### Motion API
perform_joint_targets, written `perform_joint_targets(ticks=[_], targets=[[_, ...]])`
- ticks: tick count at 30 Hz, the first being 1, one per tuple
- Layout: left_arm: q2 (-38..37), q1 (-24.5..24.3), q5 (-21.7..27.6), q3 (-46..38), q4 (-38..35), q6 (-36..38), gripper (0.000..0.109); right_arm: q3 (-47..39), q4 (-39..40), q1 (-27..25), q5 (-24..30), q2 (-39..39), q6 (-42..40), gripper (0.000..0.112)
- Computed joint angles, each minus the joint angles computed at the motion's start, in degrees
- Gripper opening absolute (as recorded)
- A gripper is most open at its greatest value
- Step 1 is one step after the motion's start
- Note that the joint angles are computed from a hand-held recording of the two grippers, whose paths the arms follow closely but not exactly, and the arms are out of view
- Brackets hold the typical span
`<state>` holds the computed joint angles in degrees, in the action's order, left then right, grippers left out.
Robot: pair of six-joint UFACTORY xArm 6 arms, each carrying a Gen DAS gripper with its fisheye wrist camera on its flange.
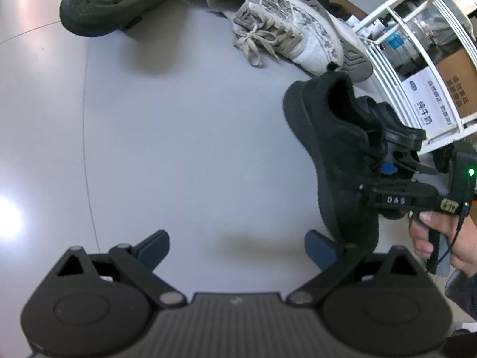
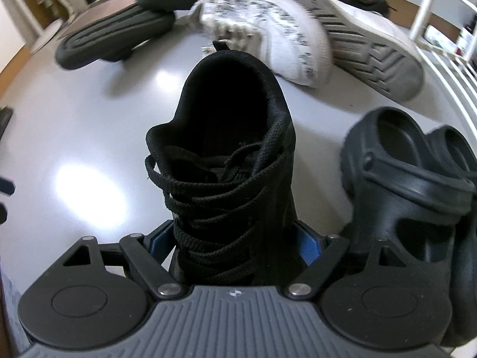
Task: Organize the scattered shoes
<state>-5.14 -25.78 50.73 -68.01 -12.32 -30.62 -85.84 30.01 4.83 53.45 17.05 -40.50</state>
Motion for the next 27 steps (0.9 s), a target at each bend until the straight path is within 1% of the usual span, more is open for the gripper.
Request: perform_joint_targets(ticks=[8,11,16,21,24,27], targets=[[-0.1,0.0,-0.1,0.2,0.2,-0.3,0.099,2.8,-1.5,0.2,-4.6,-1.2,5.1,0.087],[-0.1,0.0,-0.2,0.3,0.3,-0.4,0.099,2.6,-2.1,0.1,-4.5,-1.0,7.3,0.087],[0.2,0.0,-0.2,0.1,0.1,-0.1,0.099,2.5,-4.4,0.6,-5.0,-0.9,14.1,0.088],[0.1,-0.2,-0.2,0.3,0.2,-0.2,0.098,3.3,-5.4,0.8,-6.1,-1.1,16.0,0.088],[-0.4,-0.2,-1.5,1.0,2.0,-1.8,0.097,2.6,-6.6,1.0,-5.9,-0.7,17.6,0.088],[-1.6,-0.1,-4.0,2.1,4.7,-4.3,0.095,2.1,-8.2,1.3,-5.6,-0.5,19.2,0.089]])
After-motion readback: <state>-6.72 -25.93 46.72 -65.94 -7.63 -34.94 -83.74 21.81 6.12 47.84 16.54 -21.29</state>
